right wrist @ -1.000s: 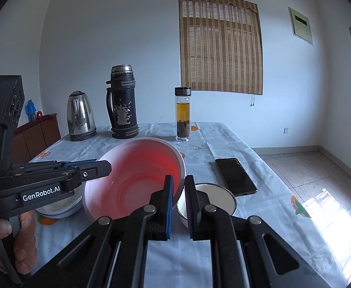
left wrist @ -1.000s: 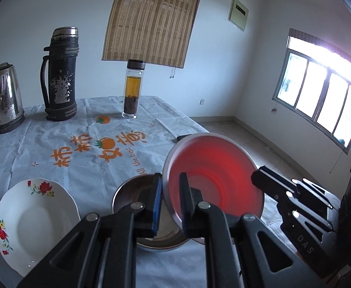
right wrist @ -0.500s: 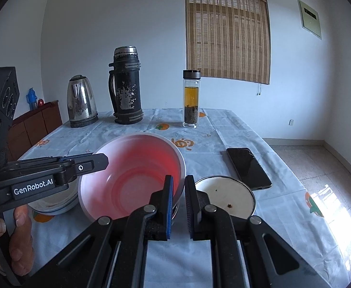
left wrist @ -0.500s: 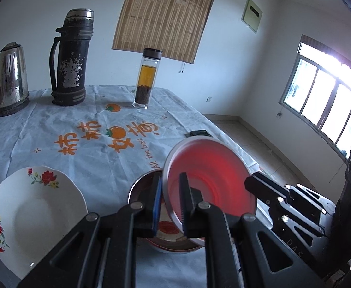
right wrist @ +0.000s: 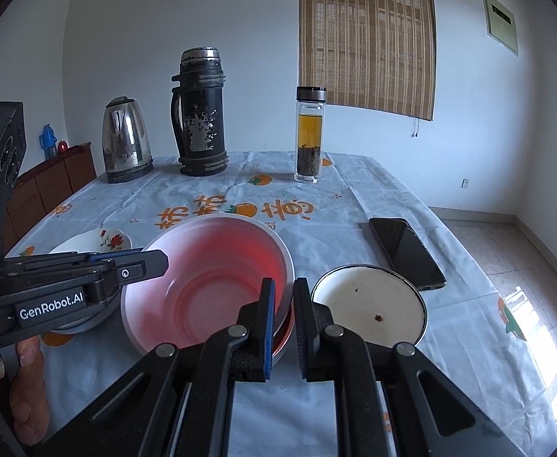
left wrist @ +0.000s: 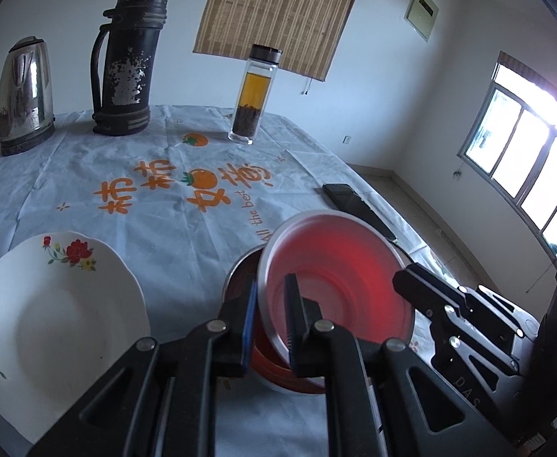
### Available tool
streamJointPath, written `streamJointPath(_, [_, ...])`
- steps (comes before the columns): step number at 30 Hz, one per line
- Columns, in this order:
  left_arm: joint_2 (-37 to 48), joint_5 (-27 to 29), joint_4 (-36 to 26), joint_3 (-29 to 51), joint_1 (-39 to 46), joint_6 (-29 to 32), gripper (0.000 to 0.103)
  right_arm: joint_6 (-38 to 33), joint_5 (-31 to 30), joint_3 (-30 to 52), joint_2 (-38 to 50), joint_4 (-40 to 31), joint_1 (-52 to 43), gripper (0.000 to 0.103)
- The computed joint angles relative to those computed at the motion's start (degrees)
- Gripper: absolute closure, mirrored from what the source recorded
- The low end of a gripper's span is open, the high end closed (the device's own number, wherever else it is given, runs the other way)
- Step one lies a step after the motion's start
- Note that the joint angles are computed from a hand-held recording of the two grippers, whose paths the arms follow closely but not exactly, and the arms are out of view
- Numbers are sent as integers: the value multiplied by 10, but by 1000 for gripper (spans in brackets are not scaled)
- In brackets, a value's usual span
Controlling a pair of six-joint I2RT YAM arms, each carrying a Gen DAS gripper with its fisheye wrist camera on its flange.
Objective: Organize plates and bowls
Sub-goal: 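Carry the pink plastic bowl over the steel bowl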
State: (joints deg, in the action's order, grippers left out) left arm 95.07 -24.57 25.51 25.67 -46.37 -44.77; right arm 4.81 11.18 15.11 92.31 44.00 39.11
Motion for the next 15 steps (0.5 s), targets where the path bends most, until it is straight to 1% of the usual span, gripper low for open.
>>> streamJointPath(15, [19, 22, -24, 14, 10, -9, 93, -2, 14, 30, 28, -24, 9, 91])
